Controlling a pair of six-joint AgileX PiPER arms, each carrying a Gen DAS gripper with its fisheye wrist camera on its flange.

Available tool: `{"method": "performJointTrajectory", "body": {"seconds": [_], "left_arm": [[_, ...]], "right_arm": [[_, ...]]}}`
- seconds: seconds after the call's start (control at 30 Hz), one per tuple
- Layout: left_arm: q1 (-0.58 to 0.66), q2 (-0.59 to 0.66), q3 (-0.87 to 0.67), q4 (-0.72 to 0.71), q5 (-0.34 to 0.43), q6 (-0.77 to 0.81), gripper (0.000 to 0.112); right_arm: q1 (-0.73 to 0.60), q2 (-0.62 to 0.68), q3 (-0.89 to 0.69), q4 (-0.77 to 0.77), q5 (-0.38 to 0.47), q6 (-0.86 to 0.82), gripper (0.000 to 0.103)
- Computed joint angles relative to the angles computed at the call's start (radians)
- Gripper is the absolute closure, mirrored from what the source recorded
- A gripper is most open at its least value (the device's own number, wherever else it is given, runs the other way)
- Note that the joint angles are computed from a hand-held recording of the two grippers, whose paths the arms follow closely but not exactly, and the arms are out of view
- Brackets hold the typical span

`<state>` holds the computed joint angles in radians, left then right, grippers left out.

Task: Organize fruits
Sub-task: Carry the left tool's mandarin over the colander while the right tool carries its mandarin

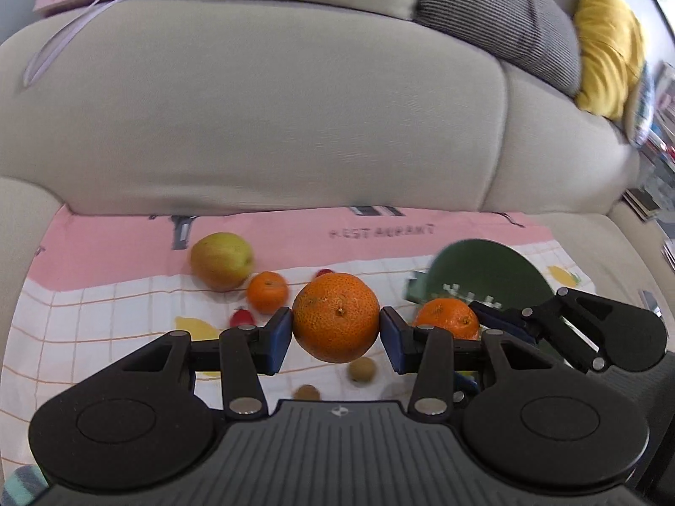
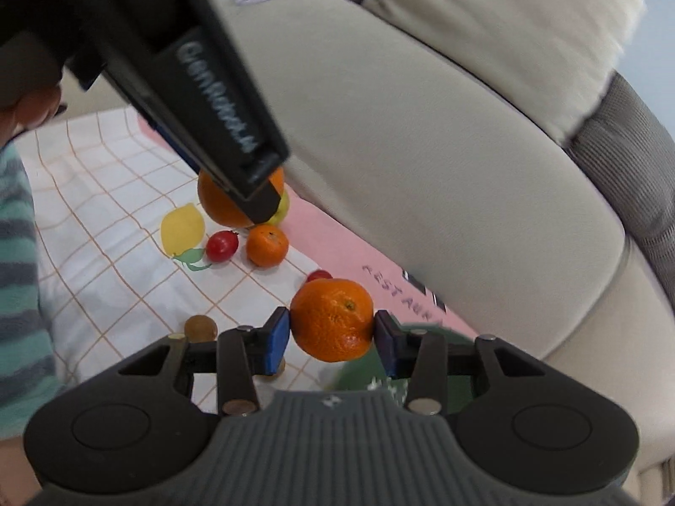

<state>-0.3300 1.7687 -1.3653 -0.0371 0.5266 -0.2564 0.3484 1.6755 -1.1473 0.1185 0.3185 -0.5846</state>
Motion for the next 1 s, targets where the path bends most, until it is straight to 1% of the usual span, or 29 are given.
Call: {"method": "performJointTrajectory", "body": {"seconds": [0.03,0.2,0.33,0.43,0.57,0.73,0.87,1.0], "left_arm": [[-0.013,0.000,-0.006,-0.002,0.006,0.006,0.061],[-0.078,0.040,-0.074,-0.023,0.056,0.053,0.061],[-0.127,0.089,-0.147,-0.024,0.105,0.066,0.061],[-0.152,0.134,-0.210,-0.031,0.142,0.072,0.061],[-0.180,0.200,-0.308,-0.033,0.195,0.092,0.061],[-0.192,0.318,-0.476,-0.044,0.287,0.105,0.061],[-0.201,0.421,-0.627,-0.021,0.368,0.104,0.061],[-0.198,0.506,-0.749,-0.011,0.425,0.095,0.061]], "right_arm": [[-0.018,-0.026,0.016,0.020,0.012,-0.013,0.062],[-0.108,-0.077,0.066,0.137,0.039,-0.106,0.062],[-0.168,-0.083,0.093,0.194,0.038,-0.162,0.062],[-0.212,-0.078,0.103,0.264,0.045,-0.238,0.062],[-0.253,-0.049,0.090,0.324,0.063,-0.322,0.062],[-0.296,0.003,0.041,0.375,0.111,-0.408,0.062],[-0.317,0.062,-0.012,0.353,0.132,-0.400,0.062],[-0.326,0.113,-0.056,0.335,0.139,-0.363,0.062]]}}
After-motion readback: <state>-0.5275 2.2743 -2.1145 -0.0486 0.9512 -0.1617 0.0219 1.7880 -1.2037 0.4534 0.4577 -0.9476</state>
